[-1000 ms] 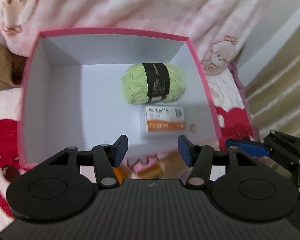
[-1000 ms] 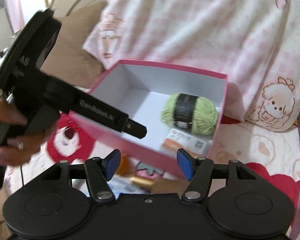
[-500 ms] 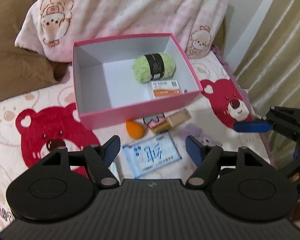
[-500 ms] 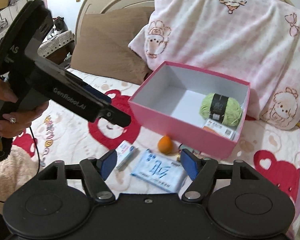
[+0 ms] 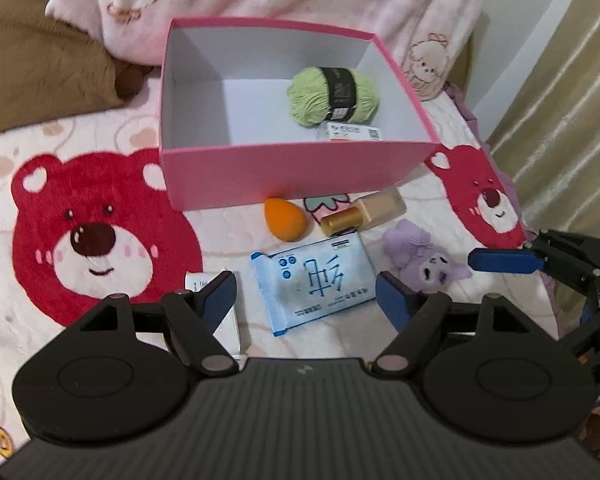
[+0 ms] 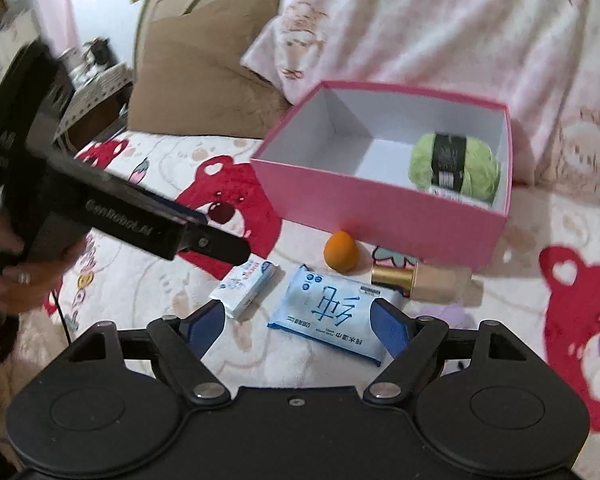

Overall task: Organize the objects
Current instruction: 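Lower the left gripper onto the blue-white wet-wipe pack and grasp it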

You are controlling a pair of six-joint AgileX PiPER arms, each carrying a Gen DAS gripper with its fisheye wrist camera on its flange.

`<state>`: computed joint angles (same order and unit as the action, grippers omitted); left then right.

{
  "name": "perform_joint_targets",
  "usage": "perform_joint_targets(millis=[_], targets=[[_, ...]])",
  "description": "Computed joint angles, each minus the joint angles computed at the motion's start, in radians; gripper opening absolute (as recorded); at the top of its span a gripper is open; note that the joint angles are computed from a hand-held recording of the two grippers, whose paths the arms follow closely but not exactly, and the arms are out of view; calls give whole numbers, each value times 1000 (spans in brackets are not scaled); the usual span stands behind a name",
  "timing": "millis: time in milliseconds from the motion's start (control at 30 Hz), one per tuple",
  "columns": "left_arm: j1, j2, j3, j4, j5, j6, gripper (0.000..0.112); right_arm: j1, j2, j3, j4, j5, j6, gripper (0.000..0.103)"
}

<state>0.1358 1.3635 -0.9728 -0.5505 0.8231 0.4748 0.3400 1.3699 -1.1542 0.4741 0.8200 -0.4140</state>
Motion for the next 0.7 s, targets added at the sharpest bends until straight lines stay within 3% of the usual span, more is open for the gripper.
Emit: perform_joint_targets(millis=[133, 233, 333, 467, 600, 700], targets=[[16, 15, 94, -115, -115, 117, 76, -46, 58, 45, 97, -47, -32, 84], [-8, 32, 171, -183, -230, 153, 75, -33, 97, 83, 99, -115, -24, 84], [-23, 77, 226, -306, -290, 268, 74, -8, 131, 124, 82, -191, -2, 83], [-49, 126, 261, -391, -347, 358, 74, 2, 169, 155, 122, -259, -17, 83], [-31, 173, 279, -518, -349, 477, 72, 30, 202, 162, 65, -325, 25, 83], [-17, 199, 294, -669, -331, 645, 59, 41, 233, 160, 30, -354, 45, 83]])
